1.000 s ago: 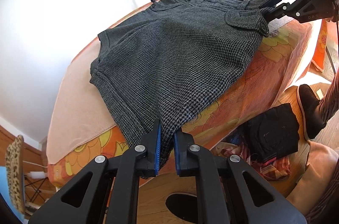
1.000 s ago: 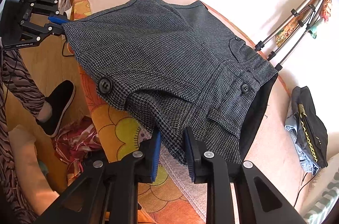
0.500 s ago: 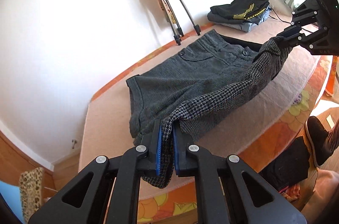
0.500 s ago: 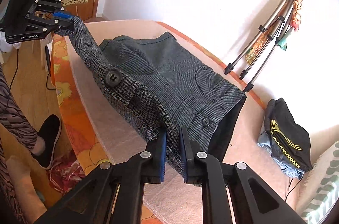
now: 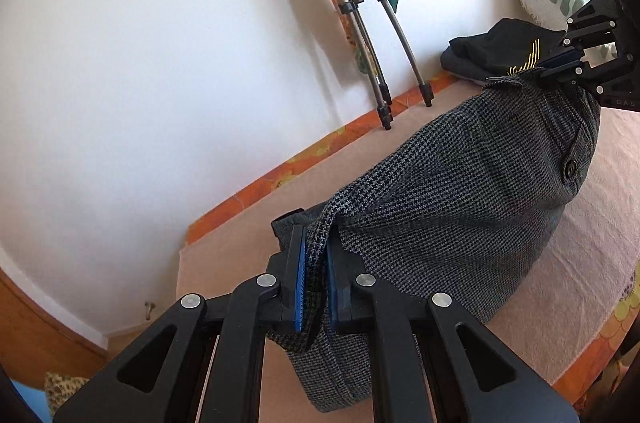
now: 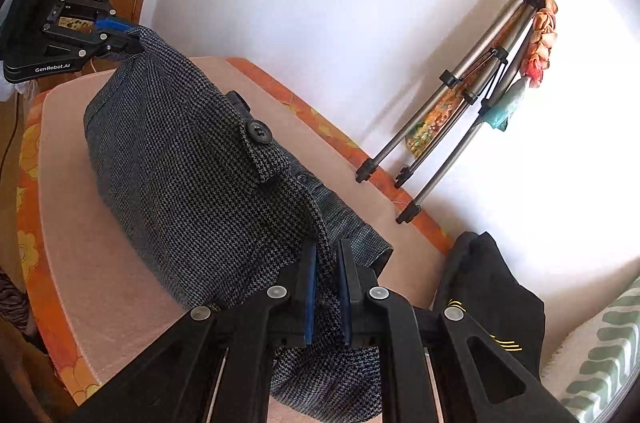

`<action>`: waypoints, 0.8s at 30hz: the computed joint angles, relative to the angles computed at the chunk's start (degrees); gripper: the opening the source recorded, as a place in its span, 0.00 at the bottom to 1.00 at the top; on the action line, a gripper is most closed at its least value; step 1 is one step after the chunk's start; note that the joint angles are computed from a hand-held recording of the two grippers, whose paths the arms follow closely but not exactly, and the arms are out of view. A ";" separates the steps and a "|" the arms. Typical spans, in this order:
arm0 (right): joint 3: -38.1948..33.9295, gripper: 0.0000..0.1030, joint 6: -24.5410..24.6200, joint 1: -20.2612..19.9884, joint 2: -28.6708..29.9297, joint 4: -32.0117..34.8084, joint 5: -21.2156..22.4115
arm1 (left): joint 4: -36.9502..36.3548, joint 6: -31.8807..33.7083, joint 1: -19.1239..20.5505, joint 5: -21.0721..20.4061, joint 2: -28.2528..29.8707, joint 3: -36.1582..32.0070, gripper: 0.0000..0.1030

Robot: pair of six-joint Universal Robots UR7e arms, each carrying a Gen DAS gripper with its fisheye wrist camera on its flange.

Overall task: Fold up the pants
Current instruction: 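Fold the shorts lengthwise, laying the held edge over the other leg, then open both tools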

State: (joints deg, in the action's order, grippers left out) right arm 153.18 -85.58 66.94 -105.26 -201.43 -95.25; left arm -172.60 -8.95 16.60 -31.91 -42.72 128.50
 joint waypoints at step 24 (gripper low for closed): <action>-30.62 0.07 2.13 4.23 37.30 -4.74 -15.21 | -1.00 15.18 20.05 -2.45 17.22 -23.96 0.07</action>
State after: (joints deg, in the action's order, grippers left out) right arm 122.56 -83.45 71.17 -67.96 -206.16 -110.46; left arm -173.60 6.23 36.65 -34.36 -25.50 104.54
